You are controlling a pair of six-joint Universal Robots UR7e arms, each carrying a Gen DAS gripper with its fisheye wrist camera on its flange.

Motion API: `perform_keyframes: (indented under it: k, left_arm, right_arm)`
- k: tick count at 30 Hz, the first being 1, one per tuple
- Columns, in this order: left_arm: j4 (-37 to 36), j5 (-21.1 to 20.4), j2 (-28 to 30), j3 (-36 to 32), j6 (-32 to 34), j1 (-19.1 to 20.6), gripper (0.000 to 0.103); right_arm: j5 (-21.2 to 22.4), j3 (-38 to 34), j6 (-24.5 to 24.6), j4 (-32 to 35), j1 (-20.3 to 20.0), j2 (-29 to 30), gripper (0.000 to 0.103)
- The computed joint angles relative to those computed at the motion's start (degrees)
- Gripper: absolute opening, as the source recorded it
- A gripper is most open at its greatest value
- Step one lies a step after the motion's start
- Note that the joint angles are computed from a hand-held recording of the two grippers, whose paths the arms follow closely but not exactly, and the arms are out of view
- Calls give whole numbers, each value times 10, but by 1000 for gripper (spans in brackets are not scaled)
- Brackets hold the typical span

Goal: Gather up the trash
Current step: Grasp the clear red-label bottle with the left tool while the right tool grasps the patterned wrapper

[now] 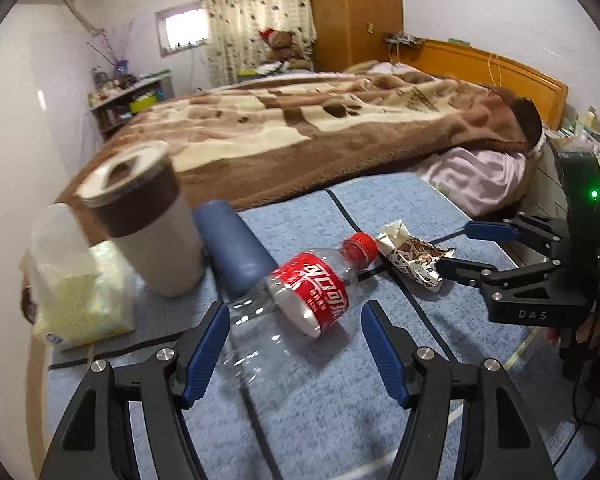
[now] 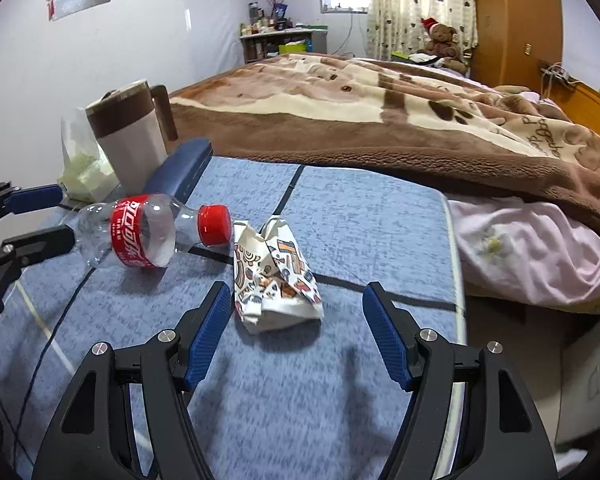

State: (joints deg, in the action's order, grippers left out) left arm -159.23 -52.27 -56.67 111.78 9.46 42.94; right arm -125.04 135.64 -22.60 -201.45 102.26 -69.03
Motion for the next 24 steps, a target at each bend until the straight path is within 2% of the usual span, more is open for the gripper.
perform_keyframes:
  k: [3, 5, 10, 14, 16, 19, 24]
  left_arm:
    - [2, 15, 21, -18, 16, 6, 68]
    - [26, 9, 30, -33, 9, 14, 68]
    - [41, 2, 45, -50, 27, 23, 70]
    - [71, -14, 55, -64, 11, 30, 71]
    - [77, -8, 62, -65, 13, 30, 71]
    - [67, -3, 63, -62, -2, 30, 71]
    - [72, -6, 59, -61, -33, 33, 71]
  right_arm:
    - [2, -11, -4, 18, 1, 6, 70]
    - [7, -17, -4, 32, -2, 8, 70]
    - [-15, -32, -13, 55, -4, 18, 70]
    - [-33, -39, -14, 70, -3, 24, 70]
    - [-44, -41, -10, 65, -2, 28, 70]
    - [-37, -40, 5, 77, -4, 21, 70]
    - [-47, -39, 10, 80, 1, 25, 70]
